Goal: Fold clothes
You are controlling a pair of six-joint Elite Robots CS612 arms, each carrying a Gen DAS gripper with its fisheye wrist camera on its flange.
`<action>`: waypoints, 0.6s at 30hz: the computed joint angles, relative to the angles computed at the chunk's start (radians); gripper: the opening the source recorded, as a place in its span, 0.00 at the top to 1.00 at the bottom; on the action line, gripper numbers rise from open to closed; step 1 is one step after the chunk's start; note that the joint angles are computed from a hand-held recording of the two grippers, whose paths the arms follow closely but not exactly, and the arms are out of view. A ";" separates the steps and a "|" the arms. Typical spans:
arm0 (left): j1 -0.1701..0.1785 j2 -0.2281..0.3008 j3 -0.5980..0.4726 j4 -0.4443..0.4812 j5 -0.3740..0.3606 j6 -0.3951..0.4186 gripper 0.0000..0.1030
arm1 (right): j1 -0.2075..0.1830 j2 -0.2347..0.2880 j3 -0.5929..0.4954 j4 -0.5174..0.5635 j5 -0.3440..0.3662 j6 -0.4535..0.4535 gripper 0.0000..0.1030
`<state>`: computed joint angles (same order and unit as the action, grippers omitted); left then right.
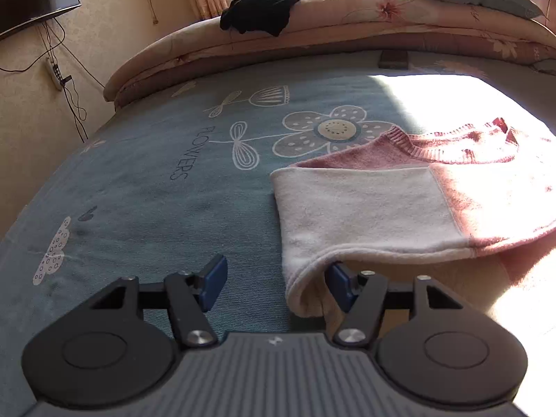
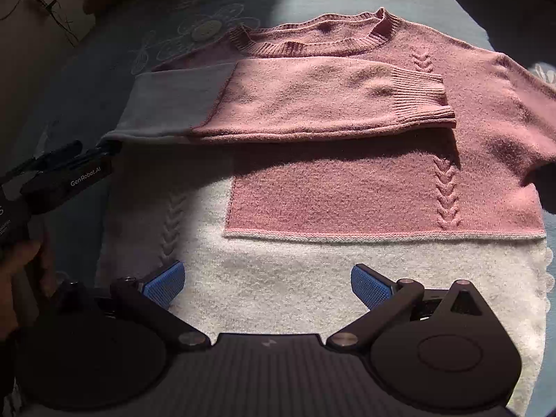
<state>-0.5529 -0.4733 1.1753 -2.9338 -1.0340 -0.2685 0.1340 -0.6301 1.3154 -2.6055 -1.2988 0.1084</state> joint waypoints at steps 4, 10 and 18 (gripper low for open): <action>-0.005 0.013 0.016 -0.048 0.037 0.179 0.36 | 0.004 0.000 0.002 0.001 -0.005 0.010 0.00; 0.005 0.022 0.032 -0.126 0.012 0.319 0.27 | 0.001 -0.006 0.010 -0.019 -0.020 0.022 0.00; 0.017 -0.019 0.046 0.035 -0.076 0.026 0.27 | -0.023 0.010 -0.013 -0.105 -0.002 0.065 0.02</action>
<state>-0.5358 -0.4928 1.2218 -2.8990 -1.1097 -0.2421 0.1113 -0.6198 1.3029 -2.7110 -1.3010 0.1730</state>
